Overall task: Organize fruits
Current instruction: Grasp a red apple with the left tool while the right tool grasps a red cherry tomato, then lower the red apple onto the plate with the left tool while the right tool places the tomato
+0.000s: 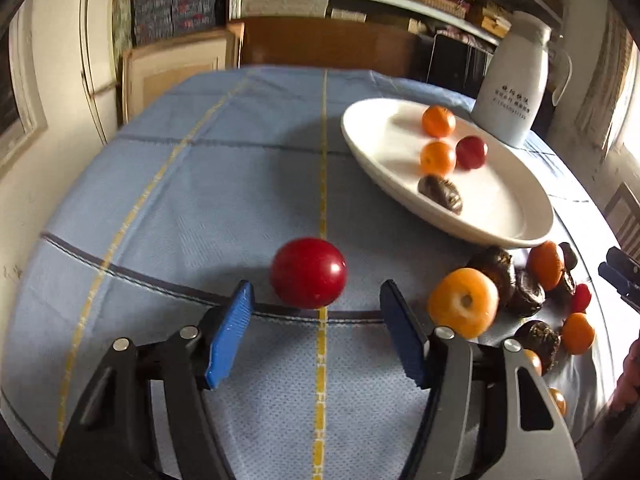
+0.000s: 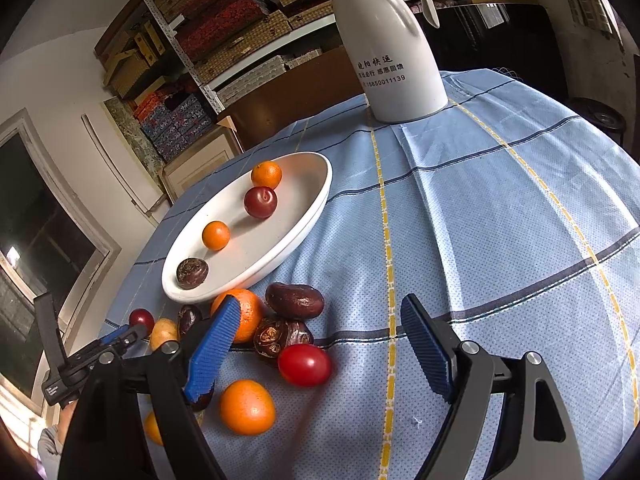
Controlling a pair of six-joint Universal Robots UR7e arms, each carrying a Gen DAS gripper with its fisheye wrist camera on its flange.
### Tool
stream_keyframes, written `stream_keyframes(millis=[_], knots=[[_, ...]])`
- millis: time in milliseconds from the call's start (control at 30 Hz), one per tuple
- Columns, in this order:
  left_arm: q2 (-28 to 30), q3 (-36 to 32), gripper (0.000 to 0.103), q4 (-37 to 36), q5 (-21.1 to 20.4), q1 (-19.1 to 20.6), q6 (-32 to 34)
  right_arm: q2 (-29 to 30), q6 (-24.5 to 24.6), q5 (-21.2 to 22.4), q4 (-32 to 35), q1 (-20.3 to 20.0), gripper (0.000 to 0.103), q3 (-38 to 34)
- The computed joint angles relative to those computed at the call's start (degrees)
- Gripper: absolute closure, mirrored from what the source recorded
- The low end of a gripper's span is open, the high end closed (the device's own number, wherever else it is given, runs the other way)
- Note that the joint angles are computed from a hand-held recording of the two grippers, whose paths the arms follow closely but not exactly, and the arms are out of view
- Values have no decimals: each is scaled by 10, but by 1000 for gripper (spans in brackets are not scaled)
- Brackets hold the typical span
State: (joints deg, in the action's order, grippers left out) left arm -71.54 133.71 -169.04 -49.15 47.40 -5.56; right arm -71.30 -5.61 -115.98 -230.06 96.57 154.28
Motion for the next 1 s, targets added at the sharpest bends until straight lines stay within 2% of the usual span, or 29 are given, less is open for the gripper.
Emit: stream_keyframes(millis=[67,233,367,433,667,833,1000], knots=[[-3,-6,39,-4,-17,13,-6,-1,-2,-1,3,1,20,-1],[5,-16,40,6,-24,19,-5,1,-4,-2,6,2,20,-2],[4,-18,54,10,-32,23,-5,-1,-8,-1,15,2,20,-3],[0,-13,64,14,-29,20,-6,-3,-10,0,18,1,20,-3],[-26,3,65,20,-42,22,-18,-20,-2,21,39,-13,20,2],[-37,13,65,32,-40,17,-14,-15,-10,16,46,-4,20,0],[-52,25,65,37,-45,12,-8,-27,-9,31,63,-9,26,8]])
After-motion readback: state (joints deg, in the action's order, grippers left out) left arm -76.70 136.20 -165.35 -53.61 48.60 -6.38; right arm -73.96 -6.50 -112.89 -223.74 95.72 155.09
